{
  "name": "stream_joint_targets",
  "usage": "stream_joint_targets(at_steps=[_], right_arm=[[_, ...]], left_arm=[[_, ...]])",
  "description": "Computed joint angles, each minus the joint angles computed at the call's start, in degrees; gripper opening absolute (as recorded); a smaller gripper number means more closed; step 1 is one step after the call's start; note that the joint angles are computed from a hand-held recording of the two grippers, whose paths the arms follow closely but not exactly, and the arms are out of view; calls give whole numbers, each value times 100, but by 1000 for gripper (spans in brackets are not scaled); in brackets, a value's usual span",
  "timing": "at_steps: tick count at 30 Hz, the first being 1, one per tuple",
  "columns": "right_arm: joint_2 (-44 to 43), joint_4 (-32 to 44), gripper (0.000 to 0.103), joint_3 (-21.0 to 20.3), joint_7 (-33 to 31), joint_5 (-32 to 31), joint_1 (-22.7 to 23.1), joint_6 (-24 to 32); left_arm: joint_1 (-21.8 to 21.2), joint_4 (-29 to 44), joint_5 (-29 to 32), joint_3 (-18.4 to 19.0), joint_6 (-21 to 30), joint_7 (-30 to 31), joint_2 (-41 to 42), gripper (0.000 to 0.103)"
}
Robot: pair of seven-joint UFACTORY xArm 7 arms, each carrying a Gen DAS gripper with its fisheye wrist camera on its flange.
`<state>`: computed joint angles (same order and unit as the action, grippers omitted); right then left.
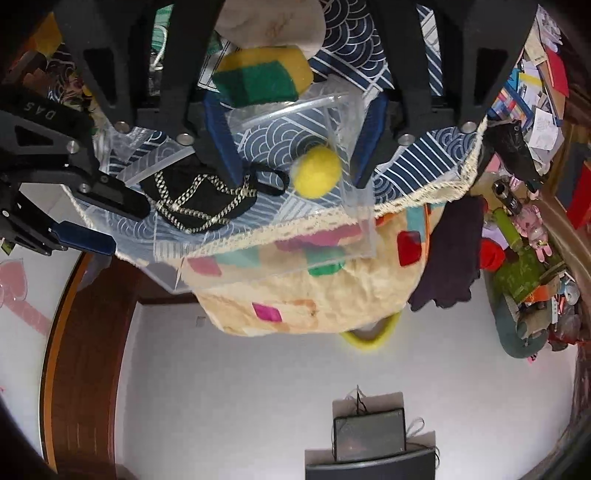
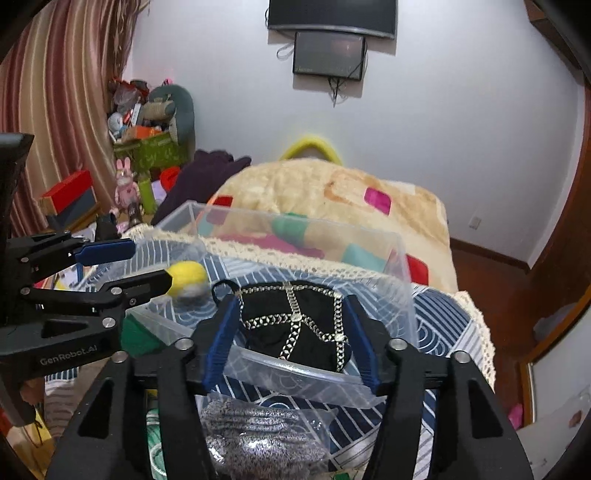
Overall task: Organize soft objects
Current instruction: 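Carry the yellow ball and black cap into the clear box and release both, then grasp the yellow-green sponge with the left tool while the right tool grasps the grey sock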
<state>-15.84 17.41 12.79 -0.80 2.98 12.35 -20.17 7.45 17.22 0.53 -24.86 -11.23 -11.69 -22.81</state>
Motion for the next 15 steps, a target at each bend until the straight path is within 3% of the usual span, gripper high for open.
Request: stream_joint_targets(at_steps=[3,7,15], right_arm=[[-268,-144,57,-321,184,-220,233,-77],[-634,-365,67,-364,332,-305,263,-293],[-1075,-836,67,-597,585,-615,424,-550]], left_arm=[[-111,-199,-1,72,-63,1,-403,67],[-248,-508,-22,89,-179,-88,-965,75],[-558,-971,34,177,-275,-248,-1344,79]])
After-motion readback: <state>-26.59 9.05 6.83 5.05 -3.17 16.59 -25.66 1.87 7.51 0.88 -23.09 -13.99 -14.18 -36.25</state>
